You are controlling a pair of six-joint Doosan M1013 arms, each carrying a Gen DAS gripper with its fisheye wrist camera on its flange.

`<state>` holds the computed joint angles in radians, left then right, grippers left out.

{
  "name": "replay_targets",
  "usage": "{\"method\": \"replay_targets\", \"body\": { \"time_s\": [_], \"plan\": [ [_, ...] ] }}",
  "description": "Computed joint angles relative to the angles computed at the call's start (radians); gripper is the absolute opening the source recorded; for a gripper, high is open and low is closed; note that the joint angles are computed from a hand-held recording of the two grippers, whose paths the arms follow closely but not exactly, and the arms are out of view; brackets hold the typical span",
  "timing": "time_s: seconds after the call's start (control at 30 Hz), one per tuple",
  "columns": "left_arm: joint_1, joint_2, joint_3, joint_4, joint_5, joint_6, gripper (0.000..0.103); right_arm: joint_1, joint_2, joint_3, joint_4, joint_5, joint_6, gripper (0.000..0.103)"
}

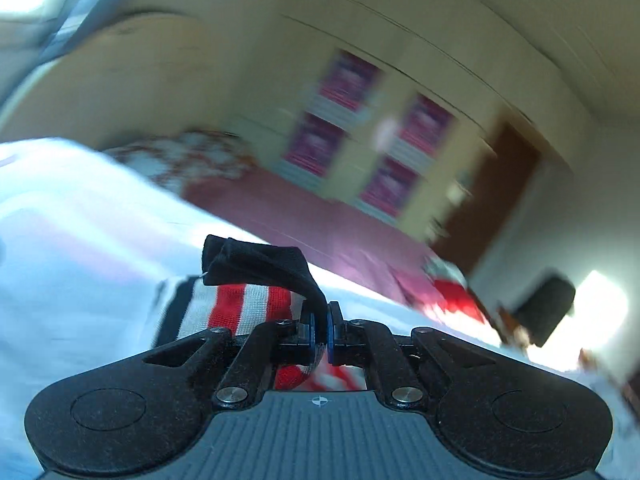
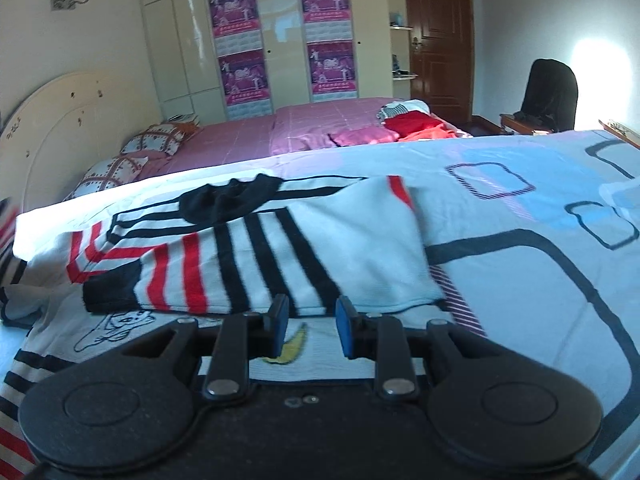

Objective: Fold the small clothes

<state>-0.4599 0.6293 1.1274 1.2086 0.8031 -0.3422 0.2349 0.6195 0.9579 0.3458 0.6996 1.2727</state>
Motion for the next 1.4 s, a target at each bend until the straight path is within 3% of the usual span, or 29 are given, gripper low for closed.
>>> {"method": "replay_targets", "body": {
  "time_s": [0.1, 0.2, 0.27, 0.33, 0.37, 0.43, 0.47, 0.57, 0.6, 0.7, 0.77, 0.83, 0.93, 1.0, 1.03, 1.07, 1.13, 1.3, 1.37, 1.4],
  "plan": [
    [-0.003, 0.114, -0.212, -0.208, 0.021, 0.328, 0.005, -0.014, 0.007, -0.009, 0.005, 0.001, 0.013, 0.026],
    [-0.005, 0.232, -0.419, -0.405, 0.088, 0.619, 0.005, -0.029, 0.016, -0.023, 0.008, 0.011, 0.042, 0.028],
    [0.0, 0.323, -0.584, -0.578, 0.171, 0.842, 0.005, -0.035, 0.022, -0.033, 0.007, 0.027, 0.055, 0.03],
    [-0.019, 0.396, -0.723, -0.574, 0.283, 0.94, 0.01, -0.042, 0.032, -0.049, 0.039, 0.059, 0.045, 0.036],
    [-0.031, 0.4, -0.732, -0.531, 0.297, 0.938, 0.019, -0.046, 0.036, -0.057, 0.07, 0.073, 0.031, 0.043],
    [-0.045, 0.335, -0.624, -0.491, 0.227, 0.857, 0.059, -0.052, 0.044, -0.067, 0.151, 0.084, -0.016, 0.052],
    [-0.058, 0.293, -0.546, -0.422, 0.192, 0.773, 0.063, -0.05, 0.05, -0.075, 0.19, 0.091, -0.038, 0.052],
    [-0.096, 0.177, -0.333, -0.229, 0.171, 0.565, 0.063, -0.042, 0.096, -0.148, 0.312, 0.177, -0.064, 0.052],
    [-0.103, 0.148, -0.274, -0.181, 0.199, 0.506, 0.063, -0.037, 0.117, -0.179, 0.355, 0.209, -0.059, 0.052],
    [-0.124, 0.086, -0.144, -0.135, 0.308, 0.335, 0.063, -0.014, 0.182, -0.271, 0.432, 0.272, -0.036, 0.05],
    [-0.116, 0.064, -0.098, -0.149, 0.34, 0.264, 0.063, 0.002, 0.229, -0.341, 0.443, 0.307, 0.014, 0.049],
    [-0.105, 0.053, -0.069, -0.16, 0.333, 0.23, 0.063, 0.013, 0.29, -0.438, 0.442, 0.363, 0.105, 0.047],
    [-0.078, 0.047, -0.041, -0.191, 0.24, 0.206, 0.063, 0.027, 0.363, -0.557, 0.419, 0.409, 0.21, 0.045],
    [-0.067, 0.063, -0.053, -0.211, 0.222, 0.225, 0.063, 0.039, 0.424, -0.674, 0.371, 0.474, 0.282, 0.034],
    [-0.06, 0.071, -0.06, -0.231, 0.212, 0.235, 0.063, 0.043, 0.453, -0.732, 0.36, 0.504, 0.294, 0.018],
    [-0.052, 0.085, -0.075, -0.257, 0.208, 0.247, 0.063, 0.048, 0.471, -0.77, 0.347, 0.521, 0.285, 0.009],
    [-0.05, 0.094, -0.08, -0.256, 0.21, 0.235, 0.063, 0.054, 0.441, -0.719, 0.331, 0.477, 0.206, 0.008],
    [-0.045, 0.11, -0.096, -0.248, 0.207, 0.229, 0.062, 0.039, 0.278, -0.451, 0.331, 0.215, 0.049, 0.008],
    [-0.045, 0.107, -0.086, -0.231, 0.196, 0.195, 0.057, 0.025, 0.236, -0.383, 0.312, 0.158, 0.037, 0.008],
    [-0.047, 0.101, -0.07, -0.213, 0.193, 0.161, 0.046, 0.021, 0.228, -0.37, 0.287, 0.154, 0.045, 0.008]
  ]
}}
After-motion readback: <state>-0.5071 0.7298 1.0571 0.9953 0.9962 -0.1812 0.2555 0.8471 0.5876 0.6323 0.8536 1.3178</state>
